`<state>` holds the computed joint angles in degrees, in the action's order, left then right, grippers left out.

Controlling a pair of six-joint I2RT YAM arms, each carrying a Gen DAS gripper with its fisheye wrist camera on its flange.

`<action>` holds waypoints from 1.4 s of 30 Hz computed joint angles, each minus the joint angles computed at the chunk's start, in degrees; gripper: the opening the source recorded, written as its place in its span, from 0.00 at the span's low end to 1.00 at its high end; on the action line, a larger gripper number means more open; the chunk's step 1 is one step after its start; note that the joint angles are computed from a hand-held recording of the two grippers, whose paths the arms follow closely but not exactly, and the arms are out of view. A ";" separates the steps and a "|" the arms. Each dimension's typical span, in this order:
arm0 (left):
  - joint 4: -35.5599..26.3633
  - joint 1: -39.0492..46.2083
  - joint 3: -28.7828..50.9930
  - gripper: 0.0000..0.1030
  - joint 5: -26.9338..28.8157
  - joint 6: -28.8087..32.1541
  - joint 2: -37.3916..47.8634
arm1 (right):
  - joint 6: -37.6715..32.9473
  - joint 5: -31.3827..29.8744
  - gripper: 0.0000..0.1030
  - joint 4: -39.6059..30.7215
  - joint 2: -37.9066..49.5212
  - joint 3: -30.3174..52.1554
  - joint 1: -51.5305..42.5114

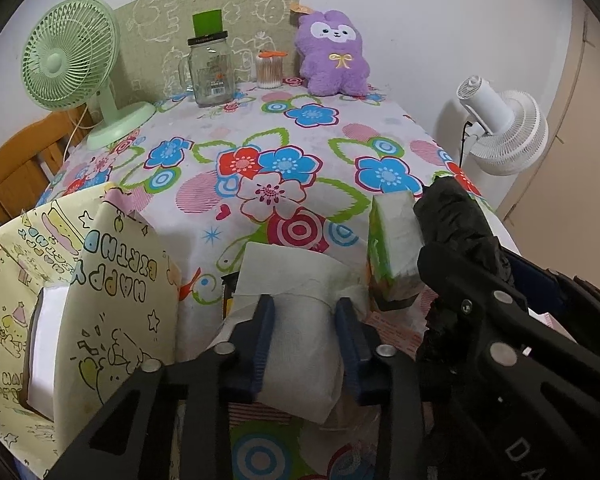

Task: Organize soft objects
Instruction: 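Close the left tool on the folded white towel, then carry the white towel and black umbrella over the patterned box with both tools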

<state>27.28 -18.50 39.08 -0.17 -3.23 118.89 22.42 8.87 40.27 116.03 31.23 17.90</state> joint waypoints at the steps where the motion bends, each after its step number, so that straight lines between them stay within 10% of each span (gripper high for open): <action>1: 0.16 -0.01 -0.24 0.23 0.22 0.17 -0.18 | 0.02 0.02 0.40 0.08 -0.08 -0.17 -0.03; 9: 0.83 -0.36 -2.40 0.05 0.61 0.51 -2.22 | 0.42 0.72 0.40 0.52 -0.61 -1.19 0.34; 42: -1.82 -0.79 -12.95 0.03 -1.11 0.57 -23.57 | 0.89 7.51 0.40 -4.57 -22.72 -10.71 6.38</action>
<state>25.46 -19.29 26.14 -1.28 -2.65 95.32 23.31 16.38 35.71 93.31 20.53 24.29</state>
